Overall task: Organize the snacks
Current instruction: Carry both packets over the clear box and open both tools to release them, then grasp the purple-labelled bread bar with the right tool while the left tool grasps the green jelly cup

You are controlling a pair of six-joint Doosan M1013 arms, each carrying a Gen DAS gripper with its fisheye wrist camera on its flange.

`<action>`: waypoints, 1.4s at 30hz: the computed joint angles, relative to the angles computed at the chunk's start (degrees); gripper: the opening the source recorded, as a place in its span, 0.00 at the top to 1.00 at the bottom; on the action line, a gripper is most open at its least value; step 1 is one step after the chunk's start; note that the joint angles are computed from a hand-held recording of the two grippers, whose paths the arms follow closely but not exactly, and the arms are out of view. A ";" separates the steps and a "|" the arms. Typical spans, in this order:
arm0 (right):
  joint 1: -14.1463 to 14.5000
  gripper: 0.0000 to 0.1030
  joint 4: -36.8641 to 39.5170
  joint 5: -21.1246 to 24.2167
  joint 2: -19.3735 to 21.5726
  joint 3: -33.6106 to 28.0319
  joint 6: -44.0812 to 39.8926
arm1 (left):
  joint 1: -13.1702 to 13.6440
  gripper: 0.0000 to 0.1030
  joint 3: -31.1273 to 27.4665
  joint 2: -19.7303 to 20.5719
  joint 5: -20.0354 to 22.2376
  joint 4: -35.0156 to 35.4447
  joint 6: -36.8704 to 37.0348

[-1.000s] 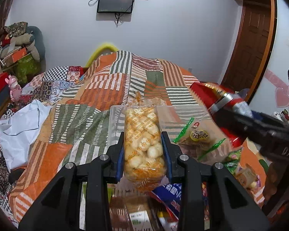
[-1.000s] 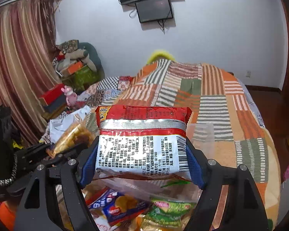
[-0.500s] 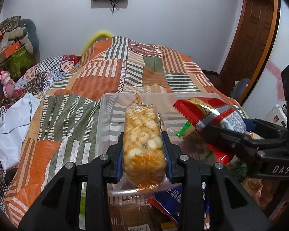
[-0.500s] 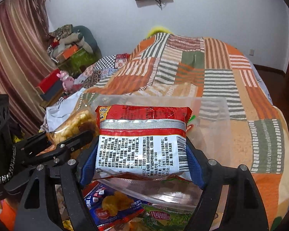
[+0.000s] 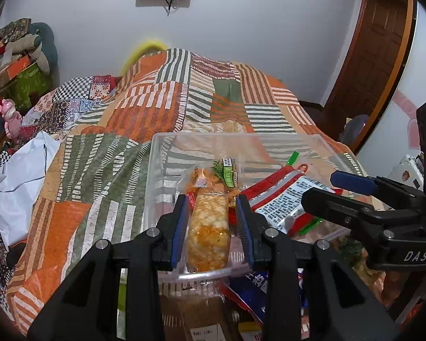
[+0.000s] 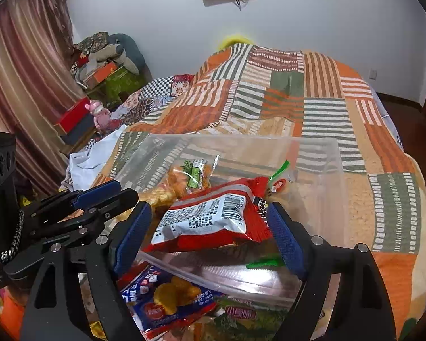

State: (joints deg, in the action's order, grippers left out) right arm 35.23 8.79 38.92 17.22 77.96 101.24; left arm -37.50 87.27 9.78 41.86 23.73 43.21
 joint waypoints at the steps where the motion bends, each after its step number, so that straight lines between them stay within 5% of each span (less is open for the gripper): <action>1: 0.05 0.21 -0.22 -0.43 -0.21 0.24 0.07 | -0.09 0.67 0.08 -0.22 -0.03 0.31 -0.22; 7: 0.49 0.21 -3.62 -3.28 -2.39 1.85 1.90 | -0.93 0.60 1.13 -2.47 -0.32 3.43 -2.63; 15: 1.20 0.19 -11.78 -6.26 -5.96 4.98 6.51 | -2.91 0.33 3.36 -5.86 1.09 11.87 -8.30; 20: 1.20 0.17 -16.24 -6.48 -7.98 7.45 9.97 | -3.38 0.25 4.73 -7.32 3.27 13.46 -10.06; 29: 0.27 0.16 -19.88 -3.25 -10.04 11.66 14.62 | -2.54 0.24 7.99 -8.18 6.03 10.07 -11.15; 42: -2.39 0.15 -14.08 0.60 -11.19 16.02 18.74 | -0.82 0.24 11.29 -7.74 6.05 3.06 -10.71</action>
